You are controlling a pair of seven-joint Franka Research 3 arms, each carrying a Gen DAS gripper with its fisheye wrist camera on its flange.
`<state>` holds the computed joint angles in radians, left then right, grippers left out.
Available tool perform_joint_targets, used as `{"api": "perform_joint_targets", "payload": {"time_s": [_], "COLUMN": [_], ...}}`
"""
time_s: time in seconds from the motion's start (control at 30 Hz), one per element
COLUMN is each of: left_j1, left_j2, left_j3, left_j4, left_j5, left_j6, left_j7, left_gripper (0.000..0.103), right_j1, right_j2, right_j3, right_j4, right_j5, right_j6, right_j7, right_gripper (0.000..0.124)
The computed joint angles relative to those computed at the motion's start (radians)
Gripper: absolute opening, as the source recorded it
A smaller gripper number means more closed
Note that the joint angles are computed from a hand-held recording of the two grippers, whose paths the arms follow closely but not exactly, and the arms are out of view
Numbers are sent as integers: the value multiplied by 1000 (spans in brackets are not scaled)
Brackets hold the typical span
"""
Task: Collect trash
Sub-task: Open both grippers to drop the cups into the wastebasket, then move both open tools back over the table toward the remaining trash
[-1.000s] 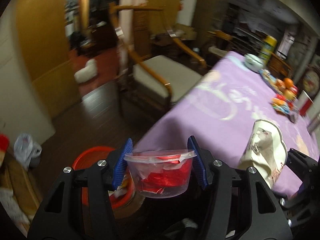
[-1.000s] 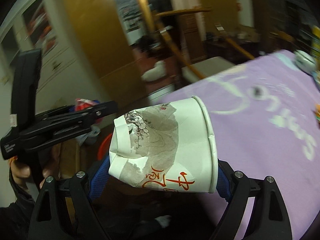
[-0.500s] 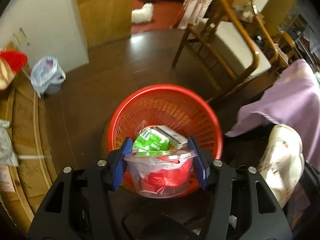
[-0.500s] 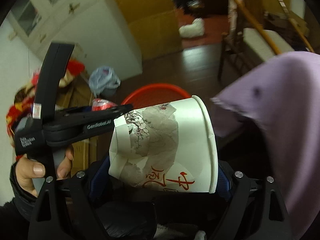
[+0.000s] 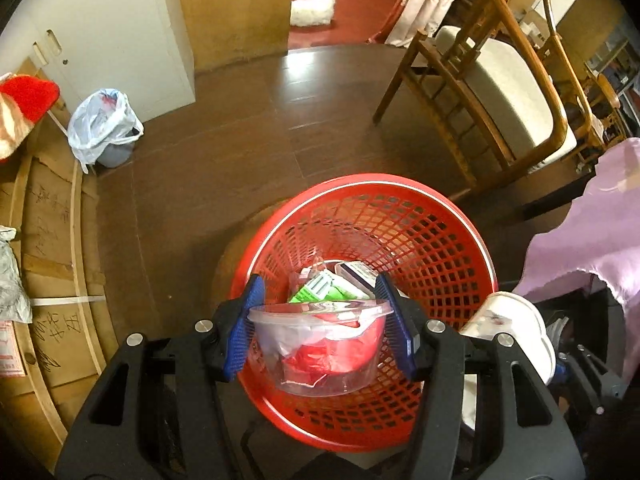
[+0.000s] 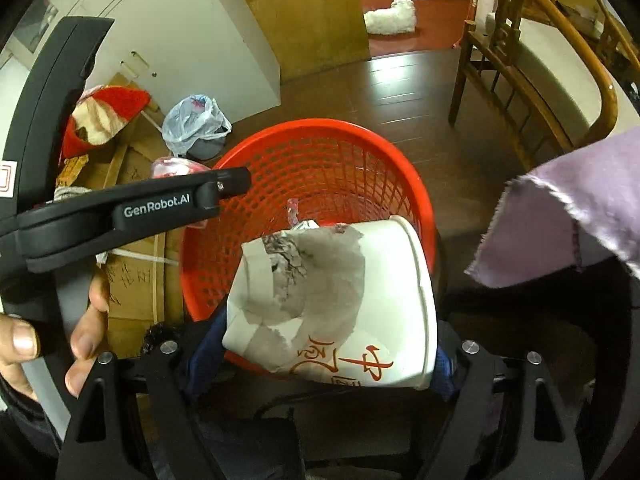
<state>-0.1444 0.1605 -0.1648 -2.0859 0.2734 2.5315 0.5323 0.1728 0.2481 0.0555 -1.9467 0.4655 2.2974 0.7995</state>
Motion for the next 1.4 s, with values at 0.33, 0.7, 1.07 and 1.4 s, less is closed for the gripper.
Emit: {"api": "perform_joint_targets", "payload": {"time_s": [0.33,0.7,1.07,1.4], "left_j1": [-9,-33,-140,-293], "left_j2": [12,-60,-47,117], "left_j3": [-3,-18,-75,-98], "left_j4": [41,40,230,529], "left_j5": [-27,22,193,284], "left_j6": [-38,-69,-165,-262], "left_j7": [25,-26,-18,66], "left_gripper": [73,75,82,85], "right_j1": [-41,-67,-150,-291], "right_j2": [30,-184,-395,-391], "right_j3": [-4,-33,-157,-263], "right_j4": [48,-101,-195,-146], "right_j5": [77,145,198,238], "right_j6": [-68,-21,84,121], "right_j7": [-21,-177,-150,-76], "right_gripper": [90,90,90,91]}}
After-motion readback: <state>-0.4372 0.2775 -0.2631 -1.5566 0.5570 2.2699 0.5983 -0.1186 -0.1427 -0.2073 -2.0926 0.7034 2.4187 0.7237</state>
